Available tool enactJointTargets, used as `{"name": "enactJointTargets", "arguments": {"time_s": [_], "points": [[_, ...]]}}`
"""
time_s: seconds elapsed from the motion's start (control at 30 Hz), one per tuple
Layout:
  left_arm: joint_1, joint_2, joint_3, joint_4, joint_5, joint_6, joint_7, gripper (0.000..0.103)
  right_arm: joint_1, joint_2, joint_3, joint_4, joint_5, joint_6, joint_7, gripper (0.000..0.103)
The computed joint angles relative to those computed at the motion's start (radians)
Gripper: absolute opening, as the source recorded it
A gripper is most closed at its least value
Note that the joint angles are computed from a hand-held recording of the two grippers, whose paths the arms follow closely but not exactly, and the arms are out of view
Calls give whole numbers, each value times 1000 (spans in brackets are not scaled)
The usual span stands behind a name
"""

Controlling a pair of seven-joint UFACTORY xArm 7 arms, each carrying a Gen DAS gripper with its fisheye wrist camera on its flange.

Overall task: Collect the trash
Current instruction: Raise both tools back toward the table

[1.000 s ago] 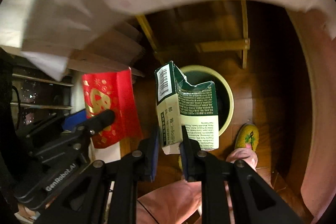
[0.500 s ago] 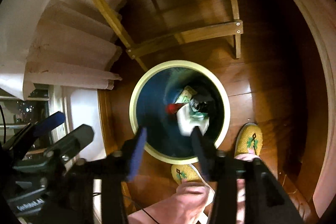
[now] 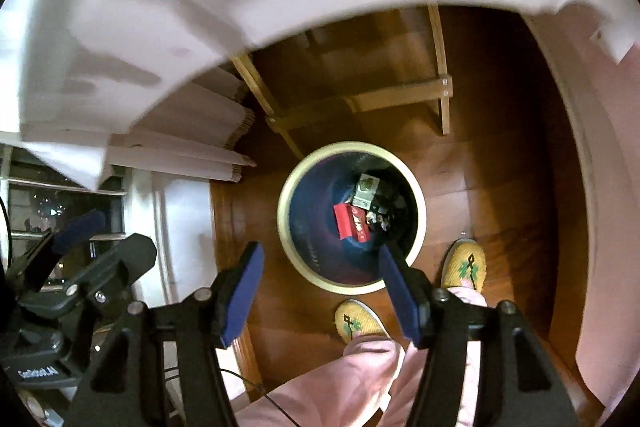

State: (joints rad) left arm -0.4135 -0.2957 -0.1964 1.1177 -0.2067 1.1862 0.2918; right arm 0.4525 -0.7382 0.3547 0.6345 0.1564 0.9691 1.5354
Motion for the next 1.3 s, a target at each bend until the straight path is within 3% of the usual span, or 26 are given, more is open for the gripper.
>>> {"name": "enactJointTargets", "arguments": {"time_s": [0.3,0.5,0.77,1.03,1.17,1.3], "points": [[10,16,23,302,-52,198,34,102,-62,11,20,294,-85,242,-44,61],[23,74,12,509,-45,265,28,102,-126,29,38,482,-141,377,-85,61],[19,168,-19,724,11,247,-3,102,-239,70,77,703,-248,527,-160,61],[-17,279,-41,917,65,232,-69,102,-321,178,119,933,-398,697,-346,61],[-61,373,-53,1049,116,253,-121,102,-341,168,83,955,-426,714,-431,61],[-148,516,-50,1239,198,299,-192,102,-357,126,-14,902,-398,682,-507,61]]}}
